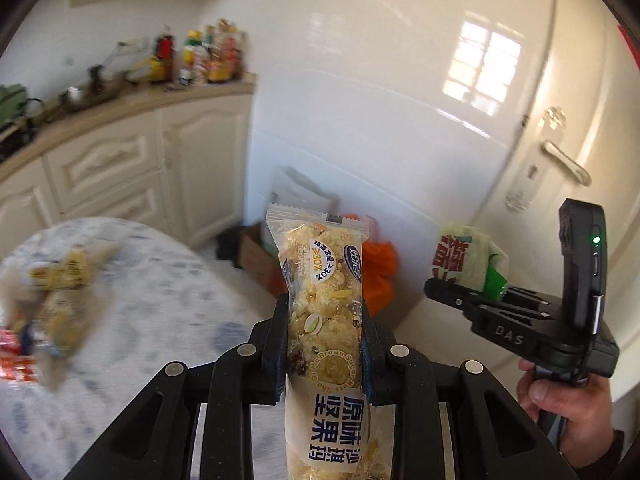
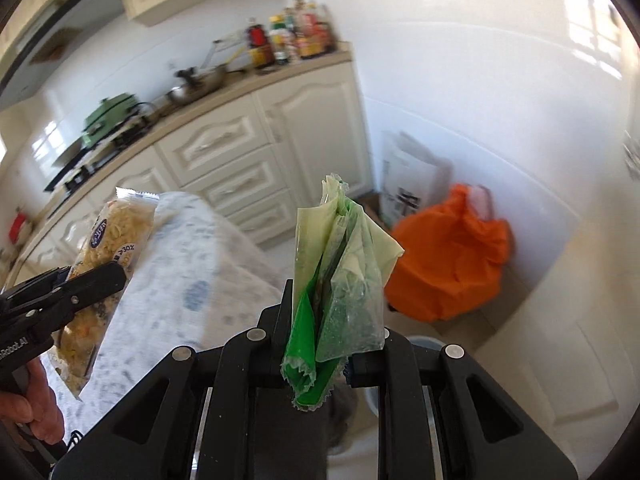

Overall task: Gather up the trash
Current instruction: 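Carry the green wrapper and cracker bag toward the blue bin, then open both tools over the blue bin to drop the items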

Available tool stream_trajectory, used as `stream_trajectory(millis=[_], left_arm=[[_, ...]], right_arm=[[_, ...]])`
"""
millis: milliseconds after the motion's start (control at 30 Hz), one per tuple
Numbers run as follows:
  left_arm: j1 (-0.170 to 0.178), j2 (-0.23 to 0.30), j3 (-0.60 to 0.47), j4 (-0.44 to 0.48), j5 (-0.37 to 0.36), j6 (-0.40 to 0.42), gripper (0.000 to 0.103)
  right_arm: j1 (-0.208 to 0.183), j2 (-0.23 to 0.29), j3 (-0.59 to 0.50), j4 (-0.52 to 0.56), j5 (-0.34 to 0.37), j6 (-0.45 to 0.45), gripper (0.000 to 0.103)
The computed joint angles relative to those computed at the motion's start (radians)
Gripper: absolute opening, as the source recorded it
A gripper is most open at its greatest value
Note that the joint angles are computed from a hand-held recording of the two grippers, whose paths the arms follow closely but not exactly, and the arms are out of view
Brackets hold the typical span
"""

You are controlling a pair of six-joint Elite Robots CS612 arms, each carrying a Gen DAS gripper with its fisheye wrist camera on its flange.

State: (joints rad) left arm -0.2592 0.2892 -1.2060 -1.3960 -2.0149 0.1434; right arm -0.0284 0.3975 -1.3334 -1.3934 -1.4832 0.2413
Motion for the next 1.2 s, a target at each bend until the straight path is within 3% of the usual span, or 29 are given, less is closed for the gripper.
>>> stream_trajectory(millis=[167,400,633,700,733,767,800,867,900,967,1033,1100,1200], left_arm=[[-0.046,-0.005,0.047,0.085,-0.016,0.07,0.025],[-0.095,-0.021,0.142,0.191,-0.004,0.107,0.025],[-0.133,-0.109,0.378,0.164,0.041,0.132,0.026],[-0.148,-0.144,0.455,0.139,0.08,0.128,0.034],[-0.153,-0.15,0.47,0.141,0.097,0.128,0.047],[-0.16,-0.151,0.474,0.135,0.112,0.119,0.061],[-0.163,-0.148,0.473,0.12,0.121,0.113,0.065],[-0.167,-0.133,0.448,0.1,0.142,0.104,0.077],[-0.168,-0.126,0.43,0.101,0.152,0.099,0.08],[-0.167,-0.111,0.391,0.094,0.158,0.093,0.087],[-0.167,-0.098,0.352,0.093,0.183,0.083,0.093],[-0.165,-0.081,0.306,0.104,0.196,0.077,0.101],[-0.159,-0.056,0.217,0.13,0.223,0.08,0.102]], right_arm=[[-0.039,0.042,-0.056,0.106,-0.038,0.057,0.017],[-0.079,0.085,-0.058,0.194,-0.014,0.115,0.017],[-0.098,0.094,-0.011,0.219,0.015,0.14,0.019],[-0.105,0.099,-0.006,0.23,0.018,0.151,0.02],[-0.106,0.099,-0.001,0.232,0.015,0.156,0.022],[-0.108,0.101,0.0,0.234,0.013,0.162,0.027],[-0.11,0.104,0.001,0.236,0.016,0.167,0.031],[-0.111,0.107,-0.002,0.242,0.014,0.181,0.054],[-0.111,0.108,-0.004,0.242,0.008,0.185,0.06],[-0.109,0.109,-0.012,0.243,-0.001,0.2,0.089],[-0.106,0.112,-0.023,0.243,-0.014,0.227,0.103],[-0.106,0.114,-0.033,0.244,-0.012,0.256,0.103],[-0.102,0.113,-0.048,0.239,0.0,0.29,0.103]])
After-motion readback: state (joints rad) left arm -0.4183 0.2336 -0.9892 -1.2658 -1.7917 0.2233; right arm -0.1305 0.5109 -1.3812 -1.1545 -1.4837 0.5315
